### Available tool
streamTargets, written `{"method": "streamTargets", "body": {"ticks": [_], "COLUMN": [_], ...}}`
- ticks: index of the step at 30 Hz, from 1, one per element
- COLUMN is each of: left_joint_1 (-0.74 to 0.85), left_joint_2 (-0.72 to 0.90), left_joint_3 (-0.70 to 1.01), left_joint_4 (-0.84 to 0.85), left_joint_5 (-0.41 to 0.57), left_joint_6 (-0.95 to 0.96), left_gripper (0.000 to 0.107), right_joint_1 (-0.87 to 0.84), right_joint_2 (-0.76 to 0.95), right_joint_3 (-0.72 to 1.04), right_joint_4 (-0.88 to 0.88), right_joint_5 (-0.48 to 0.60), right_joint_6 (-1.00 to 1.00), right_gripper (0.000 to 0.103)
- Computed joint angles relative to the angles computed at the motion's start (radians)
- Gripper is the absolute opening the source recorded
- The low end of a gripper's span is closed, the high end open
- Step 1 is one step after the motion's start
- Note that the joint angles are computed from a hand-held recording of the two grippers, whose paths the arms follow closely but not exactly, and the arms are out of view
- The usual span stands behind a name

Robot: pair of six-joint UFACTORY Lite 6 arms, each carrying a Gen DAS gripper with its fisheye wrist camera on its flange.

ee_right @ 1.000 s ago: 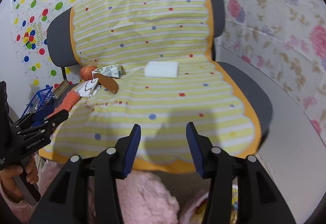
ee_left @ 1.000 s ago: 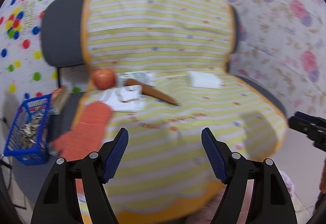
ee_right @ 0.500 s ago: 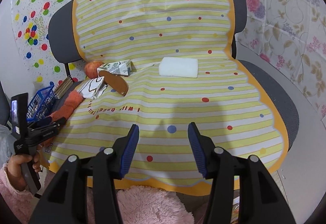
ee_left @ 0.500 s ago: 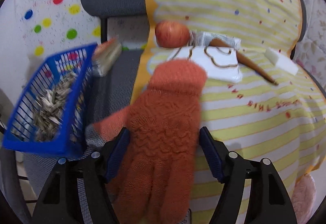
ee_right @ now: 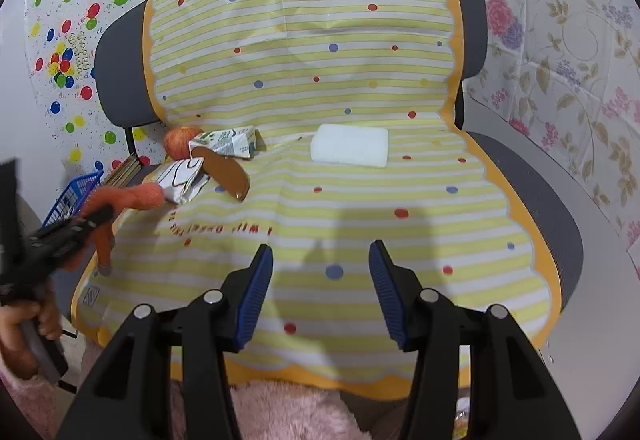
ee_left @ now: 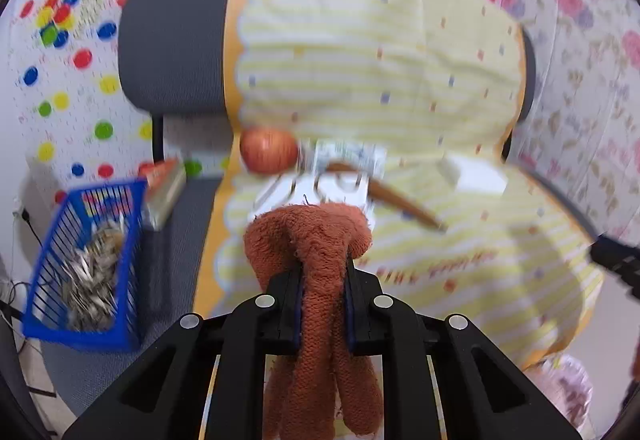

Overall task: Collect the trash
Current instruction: 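Move the left gripper back to the chair and grasp the orange knitted cloth, then grasp the white paper bag with the right gripper while the left gripper holds the cloth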

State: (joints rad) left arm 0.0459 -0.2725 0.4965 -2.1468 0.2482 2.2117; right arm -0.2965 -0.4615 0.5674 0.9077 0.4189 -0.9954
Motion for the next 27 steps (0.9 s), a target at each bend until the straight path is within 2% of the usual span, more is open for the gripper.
{"method": "streamTargets", "body": {"ticks": [5,8,12,16,19,24,27], "left_joint_1": [0.013,0.030,0.099,0.151,0.159,0.150,0.168], "left_joint_2": [-0.028,0.027,0.112,0.178,0.220,0.266,0.280], "left_joint_3": [0.062,0.110,0.163,0.209,0.237,0.254,0.260], "left_joint_4": [0.122,0.066,0.134,0.186,0.175,0.135,0.130], "left_joint_5": [-0.019,-0.030,0.013,0.047,0.058,0.068,0.082], "left_joint_6": [-0.160,-0.095,-0.146,-0.187,-0.172,-0.123,-0.114], "left_gripper": [0.016,0.016,0.016,0.016,0.016,0.016,0.016], "right_joint_1": [0.156,0.255,0.356,0.470,0.525,0.575,0.616], "right_joint_2": [0.163,0.276,0.413,0.591,0.731,0.887,0.921], "right_joint_3": [0.098,0.168,0.272,0.422,0.551,0.708,0.748], "right_joint_4": [0.122,0.230,0.301,0.343,0.306,0.189,0.011], "right_joint_5": [-0.073,-0.122,-0.167,-0.195,-0.202,-0.199,-0.230], "right_joint_6": [-0.061,-0.132,-0.158,-0.171,-0.111,0.022,0.160], "right_gripper": [0.050,0.050,0.050,0.039,0.032,0.032,0.033]}}
